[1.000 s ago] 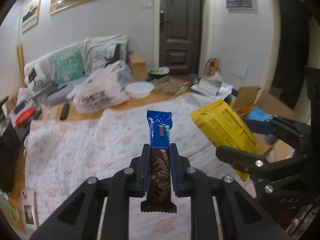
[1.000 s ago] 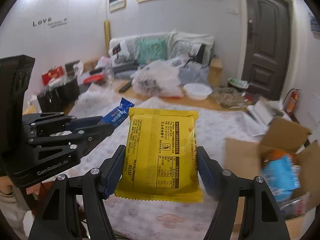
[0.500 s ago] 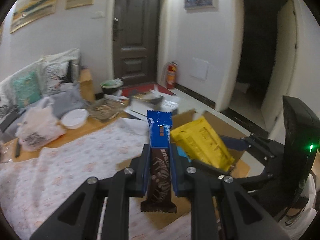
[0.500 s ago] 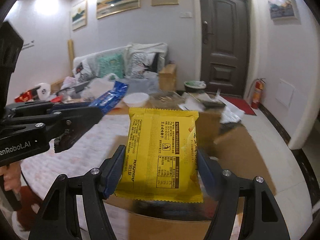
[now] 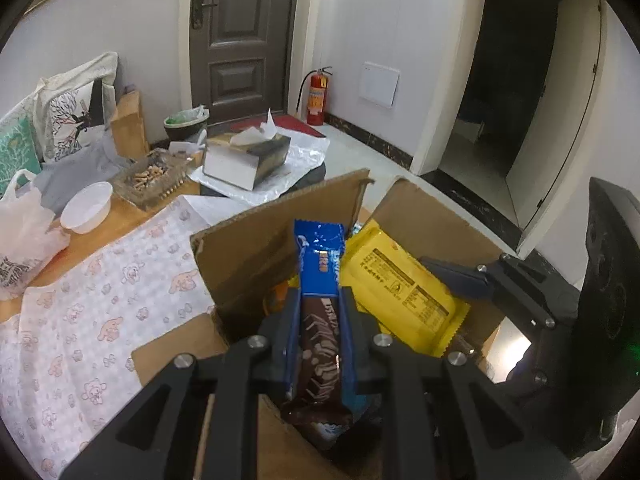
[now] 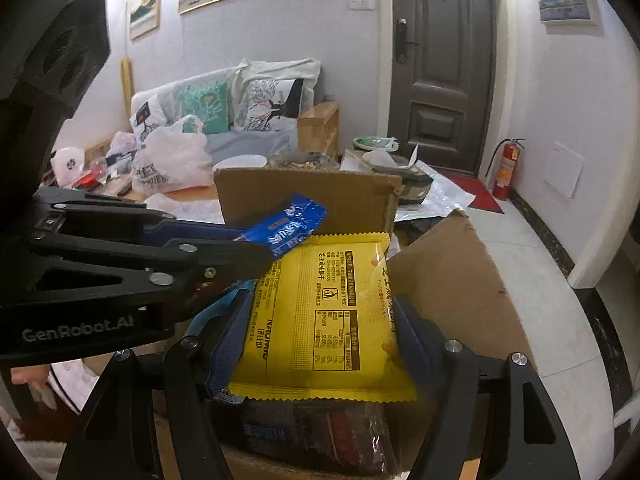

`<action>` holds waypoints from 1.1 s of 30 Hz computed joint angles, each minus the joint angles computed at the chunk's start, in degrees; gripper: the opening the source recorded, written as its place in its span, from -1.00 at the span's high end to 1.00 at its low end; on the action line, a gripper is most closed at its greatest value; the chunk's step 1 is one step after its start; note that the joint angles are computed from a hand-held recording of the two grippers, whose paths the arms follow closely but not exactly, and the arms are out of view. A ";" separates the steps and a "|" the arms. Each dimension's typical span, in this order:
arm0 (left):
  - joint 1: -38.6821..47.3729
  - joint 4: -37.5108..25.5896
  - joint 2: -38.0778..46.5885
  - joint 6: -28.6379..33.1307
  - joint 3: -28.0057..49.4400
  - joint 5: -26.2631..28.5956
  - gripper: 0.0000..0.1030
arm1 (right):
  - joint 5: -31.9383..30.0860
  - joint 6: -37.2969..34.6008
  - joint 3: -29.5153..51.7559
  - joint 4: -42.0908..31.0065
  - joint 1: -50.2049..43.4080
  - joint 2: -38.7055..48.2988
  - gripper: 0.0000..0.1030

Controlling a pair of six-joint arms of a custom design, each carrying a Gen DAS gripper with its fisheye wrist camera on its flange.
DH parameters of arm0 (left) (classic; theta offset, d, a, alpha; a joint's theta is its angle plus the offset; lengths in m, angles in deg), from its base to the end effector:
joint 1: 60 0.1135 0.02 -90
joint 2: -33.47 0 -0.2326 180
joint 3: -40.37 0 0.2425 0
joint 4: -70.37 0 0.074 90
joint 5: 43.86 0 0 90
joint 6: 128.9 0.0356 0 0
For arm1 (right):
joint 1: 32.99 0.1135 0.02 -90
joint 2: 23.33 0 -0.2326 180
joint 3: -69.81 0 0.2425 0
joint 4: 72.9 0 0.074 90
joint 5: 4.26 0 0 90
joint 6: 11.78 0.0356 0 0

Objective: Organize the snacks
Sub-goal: 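Lower both snacks into the box and open both grippers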

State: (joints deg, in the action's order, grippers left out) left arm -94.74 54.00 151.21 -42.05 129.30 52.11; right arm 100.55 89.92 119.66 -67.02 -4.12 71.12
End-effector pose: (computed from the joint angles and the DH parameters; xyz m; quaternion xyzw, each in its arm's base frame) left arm 0.3413 -0.2412 0.1249 0.2704 0.8830 -0.1691 0.3445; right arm 0.2630 0.1346 0.1073 -0.0783 0.8923 0.0398 0.4428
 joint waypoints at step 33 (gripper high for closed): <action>6.75 6.35 -0.57 2.45 -7.27 8.10 0.89 | 1.97 2.57 0.33 -2.32 1.01 -1.35 -0.47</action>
State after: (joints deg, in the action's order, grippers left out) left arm -88.00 60.35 150.64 -39.61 122.03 60.21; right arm 102.51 92.50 119.99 -69.34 -3.11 69.77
